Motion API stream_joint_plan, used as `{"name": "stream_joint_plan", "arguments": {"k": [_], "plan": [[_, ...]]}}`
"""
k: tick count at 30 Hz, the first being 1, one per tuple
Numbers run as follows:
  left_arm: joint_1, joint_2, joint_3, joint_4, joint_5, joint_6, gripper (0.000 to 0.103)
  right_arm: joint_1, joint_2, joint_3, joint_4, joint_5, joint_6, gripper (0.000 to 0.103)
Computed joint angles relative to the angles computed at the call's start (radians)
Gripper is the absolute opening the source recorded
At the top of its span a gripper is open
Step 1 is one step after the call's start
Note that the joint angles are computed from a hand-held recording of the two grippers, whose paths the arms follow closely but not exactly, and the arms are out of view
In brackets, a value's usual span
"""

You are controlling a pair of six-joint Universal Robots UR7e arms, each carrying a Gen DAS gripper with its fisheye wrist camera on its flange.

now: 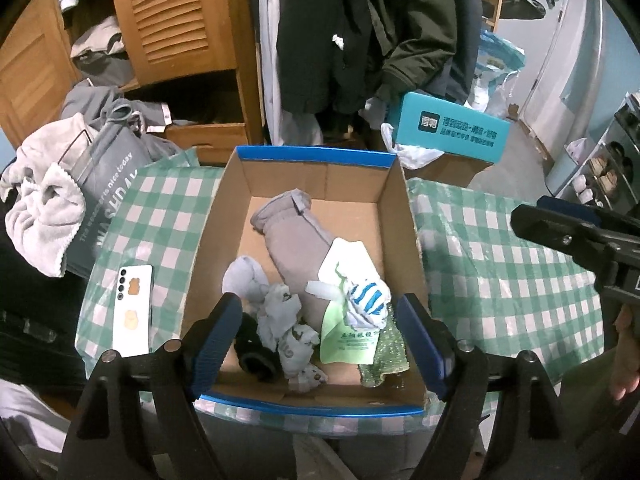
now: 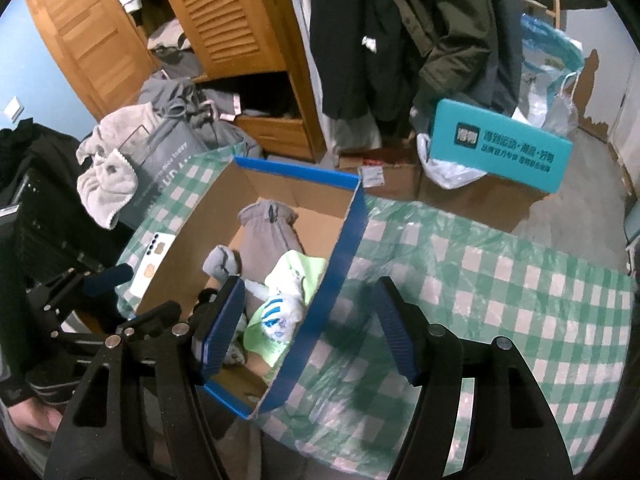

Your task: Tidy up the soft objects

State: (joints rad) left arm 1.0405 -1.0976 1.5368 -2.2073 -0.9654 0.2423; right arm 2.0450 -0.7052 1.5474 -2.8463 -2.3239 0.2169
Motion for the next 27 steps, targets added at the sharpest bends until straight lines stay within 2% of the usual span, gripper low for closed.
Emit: {"name": "stream_joint_plan", "arguments": {"k": [8, 27], "plan": [[-0.019, -0.006, 0.020, -0.037, 0.005, 0.005, 0.081, 0.009, -0.024, 0.047, -0.084, -0.036, -0.039, 0.066], [-0.035, 0.004, 0.038, -0.060, 0.025, 0.017, 0.081, -0.006, -0.054, 0.092, -0.108, -0.055, -0.031, 0.066]]}}
